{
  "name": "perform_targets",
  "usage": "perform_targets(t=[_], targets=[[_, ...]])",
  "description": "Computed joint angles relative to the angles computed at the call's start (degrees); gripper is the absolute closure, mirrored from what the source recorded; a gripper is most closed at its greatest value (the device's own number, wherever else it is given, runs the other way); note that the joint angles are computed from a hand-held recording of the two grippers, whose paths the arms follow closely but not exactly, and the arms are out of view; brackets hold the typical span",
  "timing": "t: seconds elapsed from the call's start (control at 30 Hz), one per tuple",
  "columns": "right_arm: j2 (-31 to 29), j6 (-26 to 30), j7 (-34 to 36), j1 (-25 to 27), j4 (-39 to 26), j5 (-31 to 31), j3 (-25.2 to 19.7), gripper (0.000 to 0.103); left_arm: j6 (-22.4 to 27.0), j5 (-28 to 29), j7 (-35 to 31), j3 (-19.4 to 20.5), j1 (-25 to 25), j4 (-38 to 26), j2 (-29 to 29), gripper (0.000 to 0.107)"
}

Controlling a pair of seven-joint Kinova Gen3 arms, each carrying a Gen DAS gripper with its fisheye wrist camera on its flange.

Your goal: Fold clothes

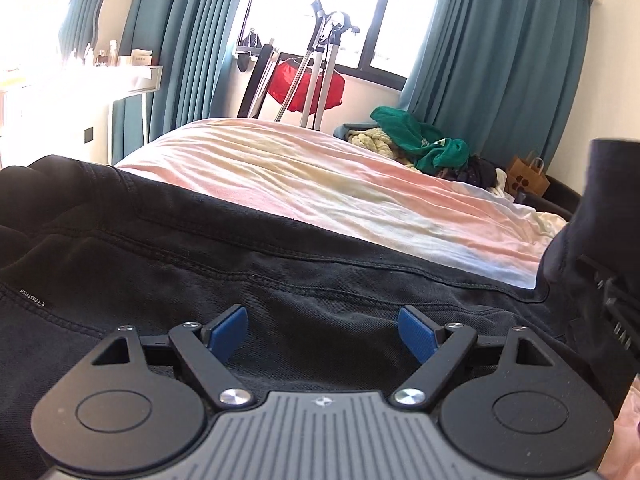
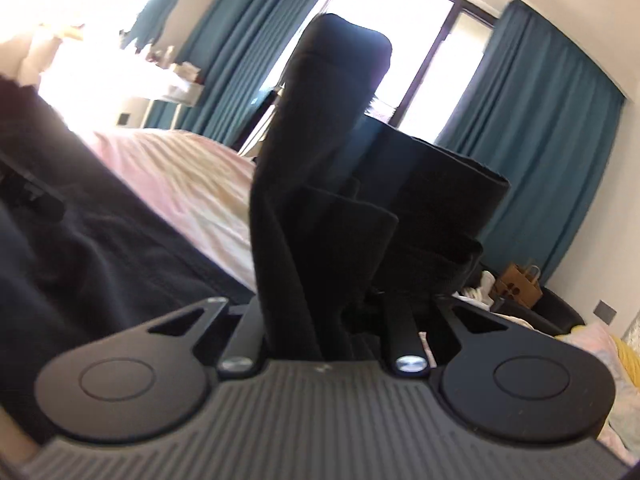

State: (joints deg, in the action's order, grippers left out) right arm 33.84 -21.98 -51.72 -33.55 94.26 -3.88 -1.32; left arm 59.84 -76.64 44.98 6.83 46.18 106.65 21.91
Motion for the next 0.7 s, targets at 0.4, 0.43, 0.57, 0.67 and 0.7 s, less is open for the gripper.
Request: perform_targets(t=[0.4,0.43,0.57,0.67,0.7], targets=[[-1.3,7.2,1.2,-0.7,0.6,3.0,-2.1,0.085,1.9,-1.5,4.4,1.3,0.1,1.8,-2.7,0.023],[-1.6,6.9,0.2,-0.8,0.6,2.7,-2.5,0.085,2.6,-1.4,3.8,1.5,0.2,1.6,-2.8,0.023],[-1.8,6.8,-3.3,-1.5,0.4,2.4,-3.9,0.085,5.7,-0.3,1.0,2.1,0.7,0.6,-2.8,0.023],[-0.2,7.2,-3.2,-5.0,0.3,1.2,-1.1,0.085,6.0,0.4,0.3,2.4,0.6,0.4,-3.3,0.023],[0.4,7.4,-2.9,-5.6,0.3,1.2,-0.4,0.085,5.8,0.9,-0.4,2.5,0.3,0.3,-3.4,0.023]])
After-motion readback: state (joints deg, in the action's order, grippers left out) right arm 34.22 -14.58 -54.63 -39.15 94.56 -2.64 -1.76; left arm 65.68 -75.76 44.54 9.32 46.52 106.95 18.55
